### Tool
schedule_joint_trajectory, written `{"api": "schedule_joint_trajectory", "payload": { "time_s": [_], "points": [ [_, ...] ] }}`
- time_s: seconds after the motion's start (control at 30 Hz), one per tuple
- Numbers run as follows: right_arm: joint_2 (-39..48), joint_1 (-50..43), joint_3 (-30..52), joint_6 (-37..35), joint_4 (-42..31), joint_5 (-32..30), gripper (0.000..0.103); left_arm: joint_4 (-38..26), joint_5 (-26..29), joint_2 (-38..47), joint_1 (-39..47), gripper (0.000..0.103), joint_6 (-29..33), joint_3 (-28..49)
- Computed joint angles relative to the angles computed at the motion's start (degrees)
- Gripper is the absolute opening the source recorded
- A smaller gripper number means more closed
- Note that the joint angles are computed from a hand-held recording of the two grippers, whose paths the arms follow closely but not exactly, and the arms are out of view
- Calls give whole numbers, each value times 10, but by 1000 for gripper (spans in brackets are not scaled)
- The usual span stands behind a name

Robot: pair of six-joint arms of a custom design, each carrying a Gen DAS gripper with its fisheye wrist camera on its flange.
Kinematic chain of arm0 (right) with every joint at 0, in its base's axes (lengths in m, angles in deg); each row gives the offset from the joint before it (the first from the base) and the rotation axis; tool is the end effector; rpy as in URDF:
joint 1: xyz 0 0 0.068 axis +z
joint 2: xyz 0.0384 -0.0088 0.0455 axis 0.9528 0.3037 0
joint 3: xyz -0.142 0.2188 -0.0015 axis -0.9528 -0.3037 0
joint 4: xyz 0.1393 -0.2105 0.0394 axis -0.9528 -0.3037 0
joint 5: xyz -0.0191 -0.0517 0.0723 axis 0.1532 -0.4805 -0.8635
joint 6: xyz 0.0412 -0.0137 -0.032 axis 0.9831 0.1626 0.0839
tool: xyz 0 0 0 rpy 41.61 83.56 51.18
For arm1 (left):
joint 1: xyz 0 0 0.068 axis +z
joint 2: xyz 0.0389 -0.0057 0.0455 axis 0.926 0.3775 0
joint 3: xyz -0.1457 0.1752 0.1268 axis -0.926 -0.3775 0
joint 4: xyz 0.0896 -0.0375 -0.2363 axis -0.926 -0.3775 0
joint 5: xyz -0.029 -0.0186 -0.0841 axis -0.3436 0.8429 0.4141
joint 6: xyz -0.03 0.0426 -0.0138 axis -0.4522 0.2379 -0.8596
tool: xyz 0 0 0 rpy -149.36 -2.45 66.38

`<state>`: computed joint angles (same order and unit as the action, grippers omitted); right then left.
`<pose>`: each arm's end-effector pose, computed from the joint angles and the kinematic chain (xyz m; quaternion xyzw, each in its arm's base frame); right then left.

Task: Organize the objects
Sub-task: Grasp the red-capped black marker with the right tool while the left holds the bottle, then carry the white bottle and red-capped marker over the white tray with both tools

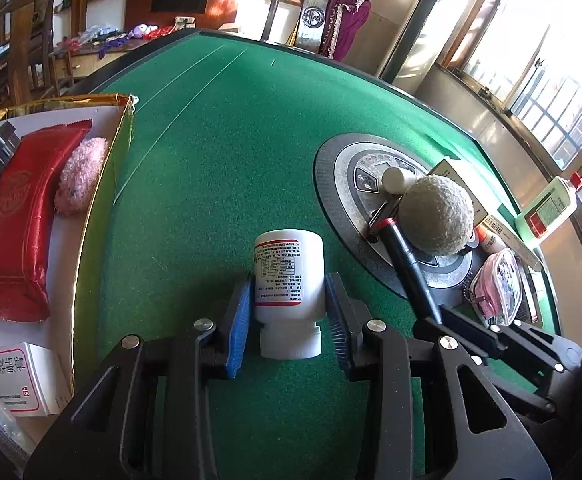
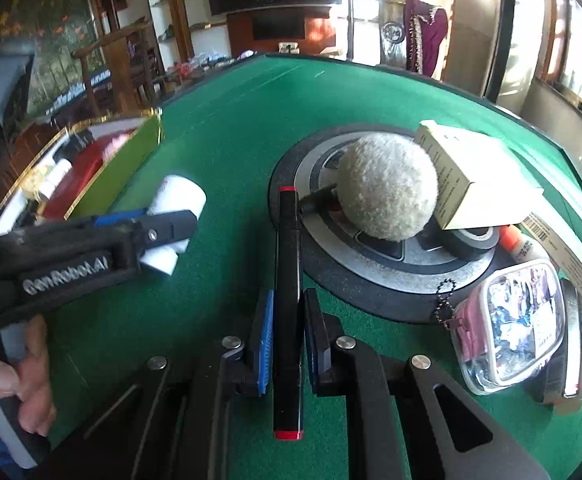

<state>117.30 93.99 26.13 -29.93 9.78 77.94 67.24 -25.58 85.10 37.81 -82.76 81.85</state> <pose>0.2200 0.0890 0.0089 -0.1495 0.9308 0.0947 0.3198 0.2205 -0.1228 0.0167 -0.0468 0.9386 -0.1330 0.3147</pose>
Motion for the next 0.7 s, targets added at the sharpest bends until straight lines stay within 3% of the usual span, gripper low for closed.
{"api": "schedule_joint_trajectory", "payload": {
  "time_s": [0.27,0.7],
  "points": [
    [-7,-15,-5,14,7,-31,13,23,-31,-2,-23,35,2,-6],
    [-53,-33,-42,15,28,-56,13,5,-175,-37,-123,35,-24,-23]
  ]
}}
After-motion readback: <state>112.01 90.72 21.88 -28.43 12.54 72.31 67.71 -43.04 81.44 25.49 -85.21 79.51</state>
